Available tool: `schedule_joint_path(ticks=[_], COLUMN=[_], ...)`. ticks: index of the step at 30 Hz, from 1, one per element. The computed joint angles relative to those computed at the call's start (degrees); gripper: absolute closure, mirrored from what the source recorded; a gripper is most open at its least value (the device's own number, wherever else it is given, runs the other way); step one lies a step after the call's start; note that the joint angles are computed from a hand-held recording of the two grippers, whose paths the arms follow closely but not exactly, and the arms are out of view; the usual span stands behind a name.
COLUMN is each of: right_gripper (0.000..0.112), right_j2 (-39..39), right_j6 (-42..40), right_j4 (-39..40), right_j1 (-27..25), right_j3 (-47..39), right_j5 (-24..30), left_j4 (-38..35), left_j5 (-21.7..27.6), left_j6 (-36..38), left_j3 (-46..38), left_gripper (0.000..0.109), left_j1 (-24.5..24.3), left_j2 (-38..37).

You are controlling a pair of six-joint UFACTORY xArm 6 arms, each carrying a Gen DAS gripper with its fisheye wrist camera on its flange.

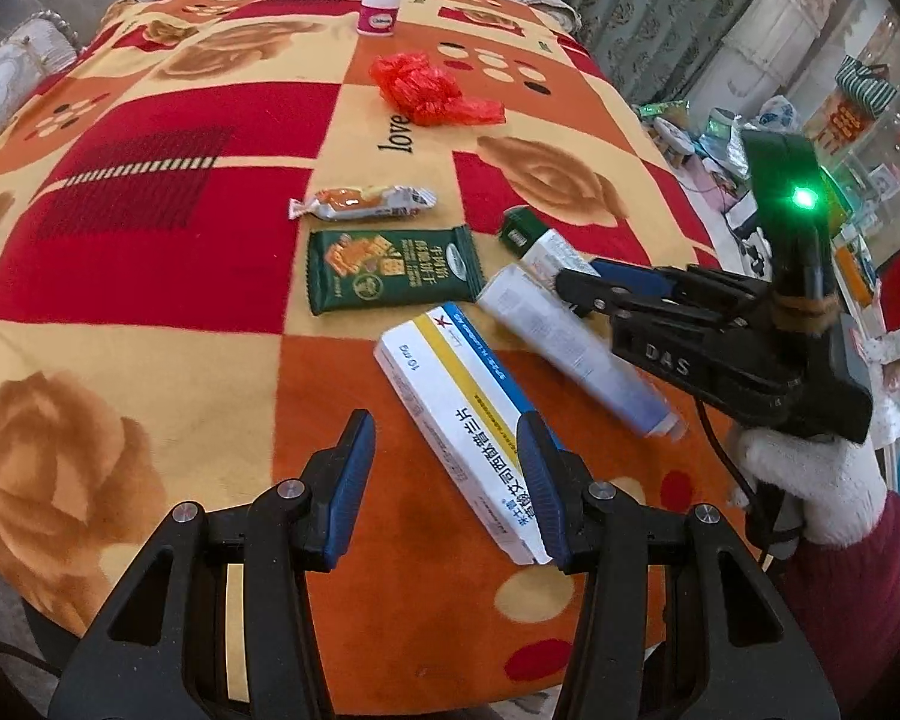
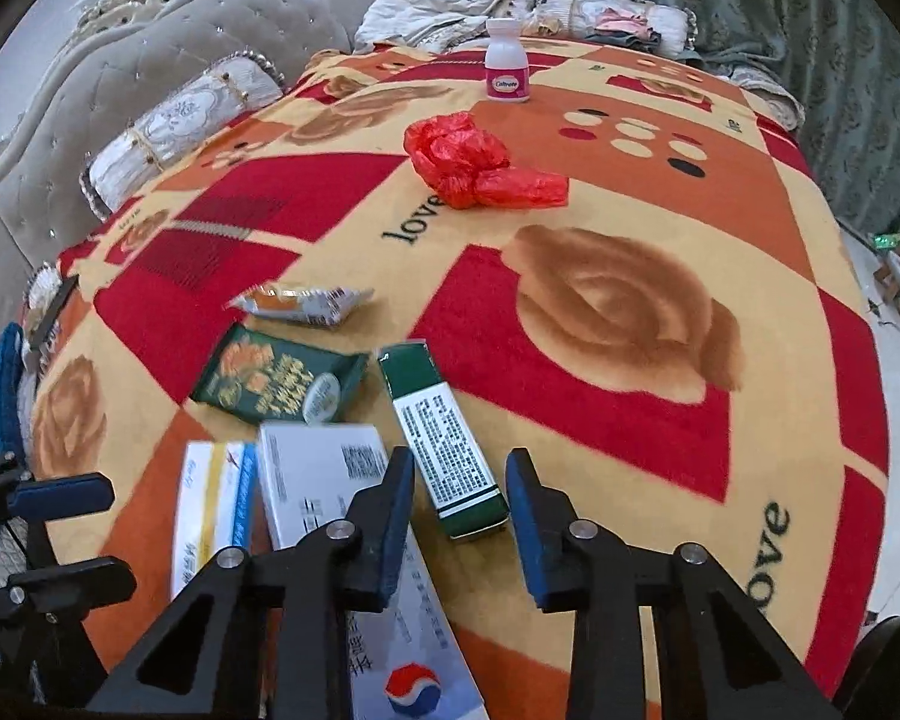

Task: Collect trash
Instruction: 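Grasp the white-yellow-blue medicine box with the left tool while the right tool grasps the green-white box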

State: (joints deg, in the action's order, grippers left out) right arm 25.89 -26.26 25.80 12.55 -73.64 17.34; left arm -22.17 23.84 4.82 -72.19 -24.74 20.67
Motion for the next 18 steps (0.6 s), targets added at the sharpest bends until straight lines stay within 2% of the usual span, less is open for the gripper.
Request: schedule_joint_path(ticks=[2, 10, 14, 15, 16, 17, 18], right_gripper=[0.087, 0.087, 0.087, 0.084, 0.071, 0.066, 0.066], right_j2=[-1.09, -7.45, -9.71, -9.87, -9.91, -9.81, -9.62], right_j6=[1.29, 1.96, -2.65, -3.84, -3.99, -3.5, -3.32], right_j4=[-2.3, -1.85, 4.13, 5.65, 6.03, 5.82, 5.96], right_j1=[-0.27, -3.83, -5.06, -5.12, -5.19, -5.19, -5.11], right_j3=[2.0, 11.0, 13.49, 13.61, 13.72, 13.73, 13.54], right_j5=[-1.36, -3.19, -2.25, -2.12, -2.23, -2.41, -2.37], left_j4=[-0.32, 0.05, -0.36, -0.62, -0.67, -1.5, -2.28], left_j5=[0.22, 0.5, -0.19, -0.91, -0.91, -0.84, -0.62], left_j6=[-0.02, -2.44, -3.19, -3.29, -3.6, -3.67, -3.72], left_j3=[-0.55, -3.64, -5.0, -5.57, -6.17, -6.94, -7.64], left_gripper=[0.061, 0.061, 0.061, 0.06, 0.06, 0.057, 0.057], left_j1=[-0.19, -1.05, -1.63, -1.81, -1.84, -1.85, -1.9], left_j2=[0.59, 4.5, 6.12, 6.75, 7.26, 7.88, 8.4])
